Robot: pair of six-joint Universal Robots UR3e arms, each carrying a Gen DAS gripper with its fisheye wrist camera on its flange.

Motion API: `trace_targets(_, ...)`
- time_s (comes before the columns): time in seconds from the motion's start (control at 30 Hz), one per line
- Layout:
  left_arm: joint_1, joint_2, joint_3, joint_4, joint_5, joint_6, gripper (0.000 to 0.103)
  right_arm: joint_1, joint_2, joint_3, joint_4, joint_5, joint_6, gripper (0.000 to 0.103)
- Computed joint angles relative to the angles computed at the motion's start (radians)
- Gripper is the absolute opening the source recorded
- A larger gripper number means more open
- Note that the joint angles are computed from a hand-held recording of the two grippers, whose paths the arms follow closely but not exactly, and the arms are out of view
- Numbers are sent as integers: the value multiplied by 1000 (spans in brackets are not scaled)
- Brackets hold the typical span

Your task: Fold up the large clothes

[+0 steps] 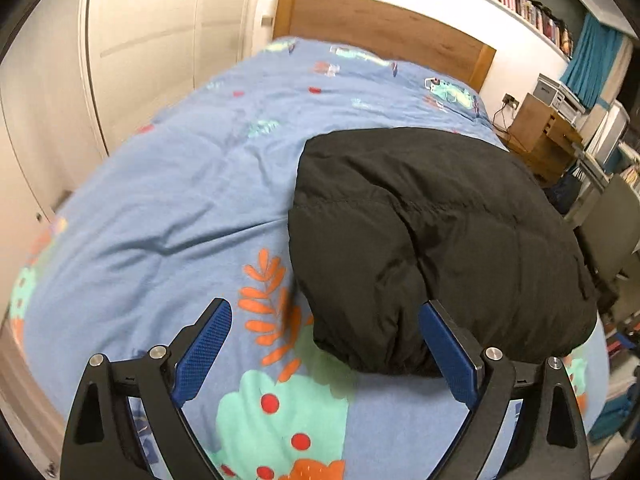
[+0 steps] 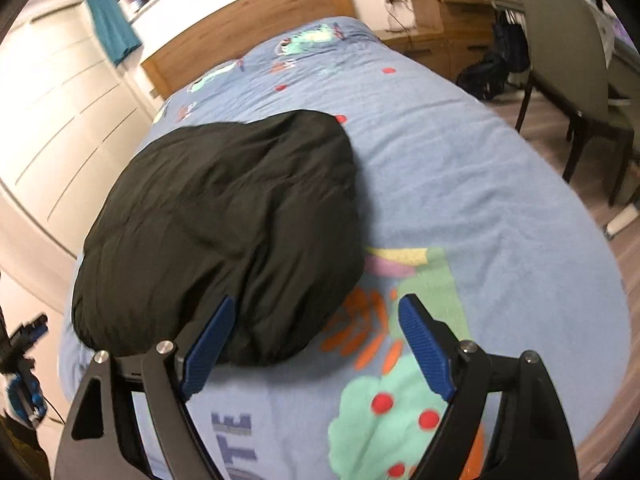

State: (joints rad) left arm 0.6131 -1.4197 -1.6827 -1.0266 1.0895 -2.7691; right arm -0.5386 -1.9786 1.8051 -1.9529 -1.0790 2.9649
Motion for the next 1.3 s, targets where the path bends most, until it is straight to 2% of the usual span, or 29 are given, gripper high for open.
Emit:
trace_targets(0.13,7,163,-138,36,-1,32,100,101,-116,31,12,-59,31,84)
trace_targets(0.27,44,299,-220,6,-55,75,102,256,-183,28,-18,-157,114,84)
trace_targets(0.43,139,457,-260,-126,-144,144,102,494,-178,-5,-100,-342,259,84)
trace_targets(0.57,200,551,-269,-216,-169,186,102,704,-135,-35,-162,-540,362,84)
trace_targets(0.7,247,651,-296,-264,-184,208,102,858,-95,-55,-190,-687,416,84)
trace_targets(0.77,265,709,-327,-245,-187,186,102,920,-79,-65,-198,-750,441,84)
trace_targets(0.8,294,751,-335,-272,-208,194,102,947,-72,-70,-200,-777,451,84)
trace_targets(0.87,413,854,-317,-441,-311,291,102,1003,-55,-82,-207,-838,467,84)
trace_targets(0.9,435,884,-313,-470,-327,304,102,1021,-53,-84,-210,-860,470,84)
trace_targets(1.0,388,897,-331,-392,-295,244,102,1088,-28,-99,-220,-939,481,84)
trace_targets(1.13,370,923,-323,-397,-290,221,102,1132,-23,-98,-233,-989,483,84)
trace_targets(1.17,348,926,-329,-372,-272,199,102,1140,-21,-100,-233,-997,486,84)
trace_targets(1.23,214,872,-362,-203,-162,92,102,1151,-23,-96,-236,-1007,490,84)
trace_targets(1.3,150,853,-366,-158,-113,60,102,1157,-28,-92,-239,-1016,492,84)
